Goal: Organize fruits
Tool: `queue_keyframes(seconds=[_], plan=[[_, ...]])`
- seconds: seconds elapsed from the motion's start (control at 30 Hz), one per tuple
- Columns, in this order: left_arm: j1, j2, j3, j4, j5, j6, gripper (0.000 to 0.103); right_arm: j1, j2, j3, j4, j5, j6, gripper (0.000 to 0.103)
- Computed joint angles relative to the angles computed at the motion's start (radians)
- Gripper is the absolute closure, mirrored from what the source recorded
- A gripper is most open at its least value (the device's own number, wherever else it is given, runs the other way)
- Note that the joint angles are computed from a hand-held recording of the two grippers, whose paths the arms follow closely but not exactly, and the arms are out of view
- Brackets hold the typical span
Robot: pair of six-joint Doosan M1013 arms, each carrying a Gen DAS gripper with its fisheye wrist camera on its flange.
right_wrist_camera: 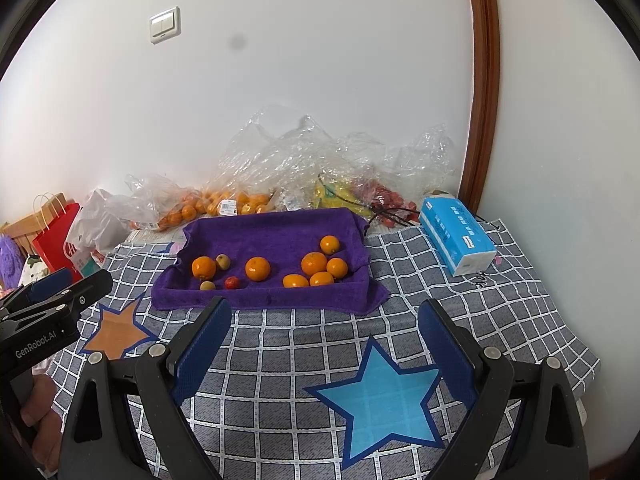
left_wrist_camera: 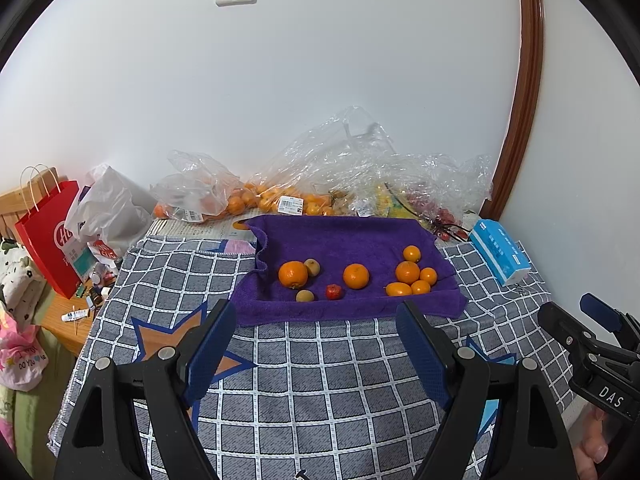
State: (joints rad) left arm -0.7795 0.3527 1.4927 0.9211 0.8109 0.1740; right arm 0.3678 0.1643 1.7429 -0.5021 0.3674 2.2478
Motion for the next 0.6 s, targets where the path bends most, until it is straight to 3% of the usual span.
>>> queue_keyframes(seconds=[0.6], plan=[[-0.001, -0.001, 0.001, -0.001, 0.001, -0.005, 0.022, 0.003, 0.001, 0.0, -0.005, -0.001, 0.009, 0.009]])
